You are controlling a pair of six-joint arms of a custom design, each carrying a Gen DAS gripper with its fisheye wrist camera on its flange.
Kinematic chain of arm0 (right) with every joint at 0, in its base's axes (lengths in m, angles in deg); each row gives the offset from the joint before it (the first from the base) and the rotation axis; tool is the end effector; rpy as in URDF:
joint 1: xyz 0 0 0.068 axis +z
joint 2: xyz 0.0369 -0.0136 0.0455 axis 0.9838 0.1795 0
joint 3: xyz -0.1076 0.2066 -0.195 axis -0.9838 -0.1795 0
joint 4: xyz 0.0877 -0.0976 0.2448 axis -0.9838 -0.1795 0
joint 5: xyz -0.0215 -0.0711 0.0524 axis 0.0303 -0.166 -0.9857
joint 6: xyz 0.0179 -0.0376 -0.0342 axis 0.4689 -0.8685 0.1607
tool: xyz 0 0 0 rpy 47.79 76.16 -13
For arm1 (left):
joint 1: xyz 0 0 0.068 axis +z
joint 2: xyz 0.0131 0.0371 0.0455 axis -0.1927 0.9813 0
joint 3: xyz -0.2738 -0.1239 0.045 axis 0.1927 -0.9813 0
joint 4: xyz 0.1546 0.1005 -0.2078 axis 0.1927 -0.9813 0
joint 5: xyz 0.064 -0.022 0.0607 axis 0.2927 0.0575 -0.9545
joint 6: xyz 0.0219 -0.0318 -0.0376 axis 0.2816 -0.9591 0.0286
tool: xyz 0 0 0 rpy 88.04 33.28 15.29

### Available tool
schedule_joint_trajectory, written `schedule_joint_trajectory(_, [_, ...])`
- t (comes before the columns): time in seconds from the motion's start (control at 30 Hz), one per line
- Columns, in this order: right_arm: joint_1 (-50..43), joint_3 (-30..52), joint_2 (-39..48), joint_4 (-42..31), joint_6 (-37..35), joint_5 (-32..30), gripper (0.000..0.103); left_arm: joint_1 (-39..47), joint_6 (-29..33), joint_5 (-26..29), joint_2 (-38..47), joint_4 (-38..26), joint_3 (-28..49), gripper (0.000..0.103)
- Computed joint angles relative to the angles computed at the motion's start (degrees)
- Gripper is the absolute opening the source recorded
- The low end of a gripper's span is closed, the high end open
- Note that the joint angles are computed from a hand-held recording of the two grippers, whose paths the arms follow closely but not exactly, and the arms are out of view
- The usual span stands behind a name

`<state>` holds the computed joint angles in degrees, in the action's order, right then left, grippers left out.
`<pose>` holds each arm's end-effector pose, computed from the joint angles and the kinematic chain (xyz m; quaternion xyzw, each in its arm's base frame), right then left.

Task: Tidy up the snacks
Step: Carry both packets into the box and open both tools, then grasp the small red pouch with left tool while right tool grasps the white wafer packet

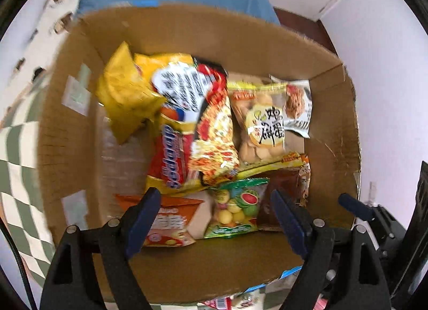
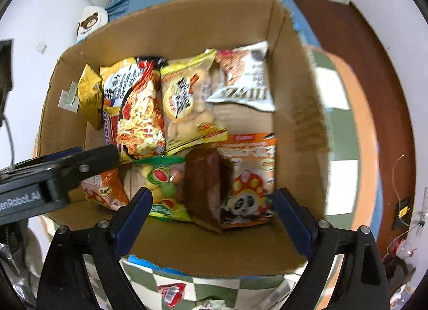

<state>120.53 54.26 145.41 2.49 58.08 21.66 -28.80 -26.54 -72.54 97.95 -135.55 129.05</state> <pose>0.2708 0.2311 0.1763 0.2652 0.9588 0.0612 0.0816 0.3449 -0.1177 0.1987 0.2647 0.9584 -0.1051 0.0208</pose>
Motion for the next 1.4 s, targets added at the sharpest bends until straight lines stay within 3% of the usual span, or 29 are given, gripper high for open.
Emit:
schedule_joint_trajectory(0.27, [4.46, 2.02, -3.66, -6.32, 3.75, 8.14, 0.095, 3.3, 3.95, -2.66, -15.13, 7.79, -10.3, 0.084])
schedule_joint_trajectory(0.53, [12.79, 8.03, -4.44, -16.4, 10.09, 18.86, 0.095, 8.67, 9.28, -1.84, -29.6, 9.91, -18.22, 0.084])
schedule_joint_trajectory(0.8, [23.52, 18.09, -3.83, -32.6, 22.09, 28.48, 0.095, 16.0, 14.57, 3.67, -41.47, 4.72, -21.19, 0.084])
schedule_joint_trajectory(1.1, [33.81, 28.8, -0.22, -44.61, 35.66, 32.95, 0.095, 24.64, 21.71, 11.03, -50.24, -5.68, -18.67, 0.084])
schedule_joint_trajectory(1.23, [37.4, 29.46, -0.52, -45.05, 41.2, 32.84, 0.095, 27.92, 25.25, 12.52, -52.06, -9.61, -19.28, 0.084])
schedule_joint_trajectory(1.4, [40.78, 21.31, -3.13, -38.24, 47.99, 27.63, 0.095, 27.26, 29.45, 7.41, -54.68, -9.72, -27.04, 0.084])
